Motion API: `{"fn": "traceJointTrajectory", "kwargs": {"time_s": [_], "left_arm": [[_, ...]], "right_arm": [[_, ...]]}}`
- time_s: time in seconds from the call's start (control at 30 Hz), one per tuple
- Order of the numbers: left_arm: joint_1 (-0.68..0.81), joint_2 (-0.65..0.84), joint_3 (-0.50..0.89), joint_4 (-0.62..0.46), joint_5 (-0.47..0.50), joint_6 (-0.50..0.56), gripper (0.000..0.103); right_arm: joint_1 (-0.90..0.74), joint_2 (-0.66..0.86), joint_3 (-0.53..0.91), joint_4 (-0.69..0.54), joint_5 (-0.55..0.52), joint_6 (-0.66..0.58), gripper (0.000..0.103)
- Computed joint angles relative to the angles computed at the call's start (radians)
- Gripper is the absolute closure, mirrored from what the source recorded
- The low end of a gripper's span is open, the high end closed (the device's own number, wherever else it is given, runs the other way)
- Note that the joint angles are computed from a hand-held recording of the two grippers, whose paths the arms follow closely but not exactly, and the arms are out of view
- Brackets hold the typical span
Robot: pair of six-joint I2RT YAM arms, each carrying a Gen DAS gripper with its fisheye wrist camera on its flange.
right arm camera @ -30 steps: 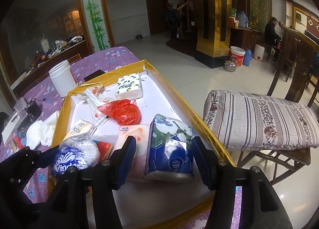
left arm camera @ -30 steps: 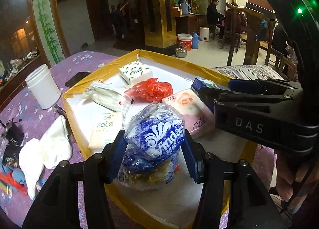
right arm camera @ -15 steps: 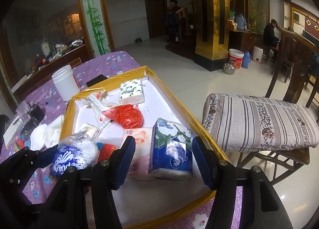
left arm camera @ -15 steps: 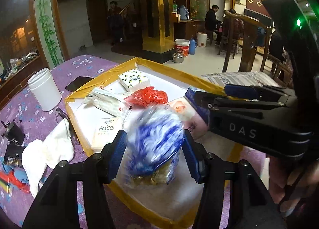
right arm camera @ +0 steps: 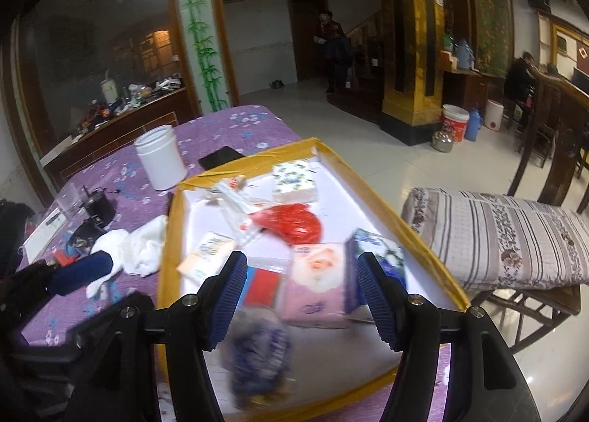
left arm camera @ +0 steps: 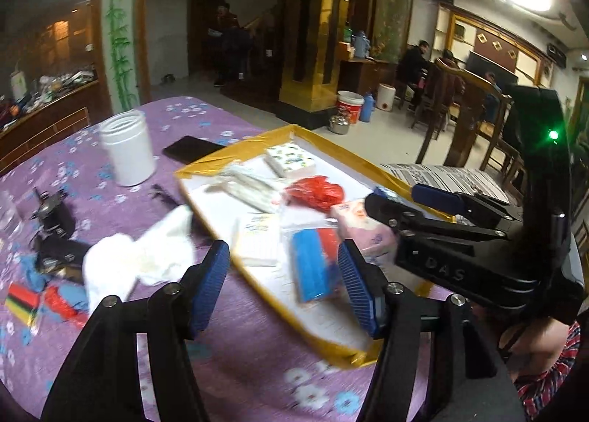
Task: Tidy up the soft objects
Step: 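Open both grippers to drop the Vinda bag and blue pack in the tray, then move both open grippers away from the tray back toward the pile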
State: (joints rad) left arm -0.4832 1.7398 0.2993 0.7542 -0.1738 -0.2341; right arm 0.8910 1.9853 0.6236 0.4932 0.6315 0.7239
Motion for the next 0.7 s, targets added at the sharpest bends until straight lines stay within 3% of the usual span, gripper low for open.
{"fn": "traceJointTrajectory", "kwargs": {"time_s": [0.23, 0.47, 0.7], "left_arm": [[0.199, -0.049, -0.12, 0.075, 0.08, 0.02, 0.042], [0.589, -0.001, -0.19, 0.154, 0.276, 0.106, 0.042], [0.959, 0.112, -0.14, 0.126, 0.425, 0.197, 0.042]], "right_arm": [[0.086, 0.026, 0.104, -0.065, 0.022, -0.021, 0.036], [0.173, 0.175, 0.304, -0.119, -0.043, -0.088, 0.035], [0.228, 0.411, 0.592, -0.229, -0.173, -0.166, 0.035]]}}
